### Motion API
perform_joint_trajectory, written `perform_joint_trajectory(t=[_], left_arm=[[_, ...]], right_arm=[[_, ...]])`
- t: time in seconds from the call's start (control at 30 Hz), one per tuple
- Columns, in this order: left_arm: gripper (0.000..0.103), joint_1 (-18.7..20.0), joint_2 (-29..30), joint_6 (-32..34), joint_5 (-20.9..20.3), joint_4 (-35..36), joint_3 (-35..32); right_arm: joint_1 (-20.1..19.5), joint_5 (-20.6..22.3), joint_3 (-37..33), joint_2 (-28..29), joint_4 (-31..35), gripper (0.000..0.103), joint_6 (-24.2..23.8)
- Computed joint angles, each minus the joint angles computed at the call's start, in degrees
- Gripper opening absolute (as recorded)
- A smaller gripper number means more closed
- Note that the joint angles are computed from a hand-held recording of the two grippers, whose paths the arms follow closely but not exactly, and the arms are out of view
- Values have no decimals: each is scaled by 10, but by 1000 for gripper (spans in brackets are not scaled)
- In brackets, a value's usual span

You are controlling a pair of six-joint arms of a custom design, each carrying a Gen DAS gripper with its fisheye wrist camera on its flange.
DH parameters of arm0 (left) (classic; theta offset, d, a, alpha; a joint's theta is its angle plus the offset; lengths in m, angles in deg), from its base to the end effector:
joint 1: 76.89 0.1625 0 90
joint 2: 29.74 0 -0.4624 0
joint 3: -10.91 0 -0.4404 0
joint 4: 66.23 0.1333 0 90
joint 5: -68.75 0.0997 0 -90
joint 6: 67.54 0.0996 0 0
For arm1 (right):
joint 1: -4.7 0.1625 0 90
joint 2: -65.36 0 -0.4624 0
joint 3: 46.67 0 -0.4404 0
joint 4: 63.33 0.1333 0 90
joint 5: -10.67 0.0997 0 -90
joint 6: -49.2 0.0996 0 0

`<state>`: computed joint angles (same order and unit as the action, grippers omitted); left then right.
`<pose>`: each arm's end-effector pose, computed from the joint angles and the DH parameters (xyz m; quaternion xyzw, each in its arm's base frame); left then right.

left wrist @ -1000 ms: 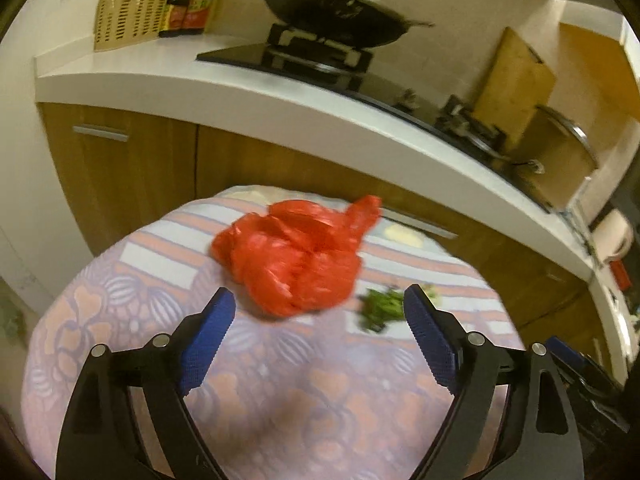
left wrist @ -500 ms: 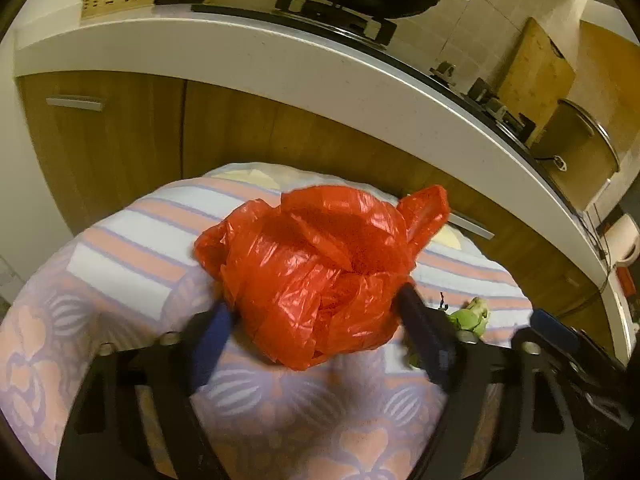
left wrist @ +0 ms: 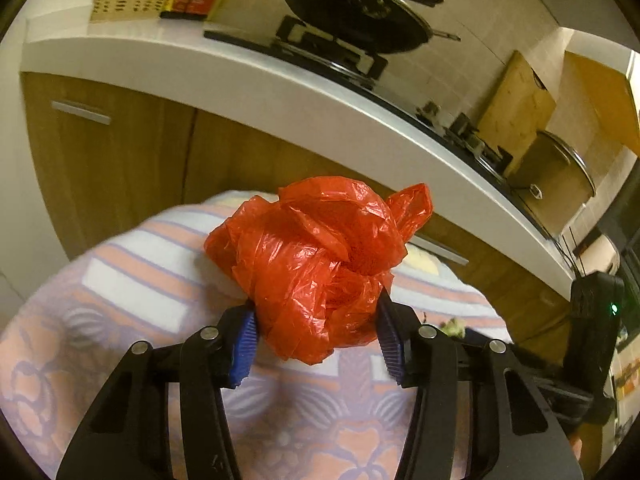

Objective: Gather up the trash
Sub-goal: 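Grasp the red plastic bag with the left gripper and lift it, then grasp the green bok choy with the right gripper while the left gripper holds the red bag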

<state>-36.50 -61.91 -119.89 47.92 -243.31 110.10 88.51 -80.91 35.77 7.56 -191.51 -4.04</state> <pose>-0.3630 -0.6060 0.0042 -0.1182 0.8081 -0.5245 0.2405 0.0471 -0.7765 0.2967 0.3948 -0.9111 0.0956 0.0703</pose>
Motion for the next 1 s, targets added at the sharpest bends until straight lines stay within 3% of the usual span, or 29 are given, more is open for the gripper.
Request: perform_joint_trajectory(t=[0.13,0.33,0.5,0.57,0.9,1.0], left_arm=[[49,-2,-6,-26,13,27,4],[49,-4,-9,-19,17,-1,12],[49,-6,-5,-1,15,-20,12],[49,-6,-4,3,13,-24,10],[49,-5,-4,6,13,-36,13],[49,-6,-3,12,11,-41,13]], right_arm=[[6,-24,43,-24,-31,66,-47],[-4,2,83,-85,58,66,-109],[-7,7,127,-108,-37,66,-136],[-1,-10,128,-96,-66,66,-140],[10,-38,141,-77,-35,66,-155],[10,-43,172,-88,-82,64,-186]])
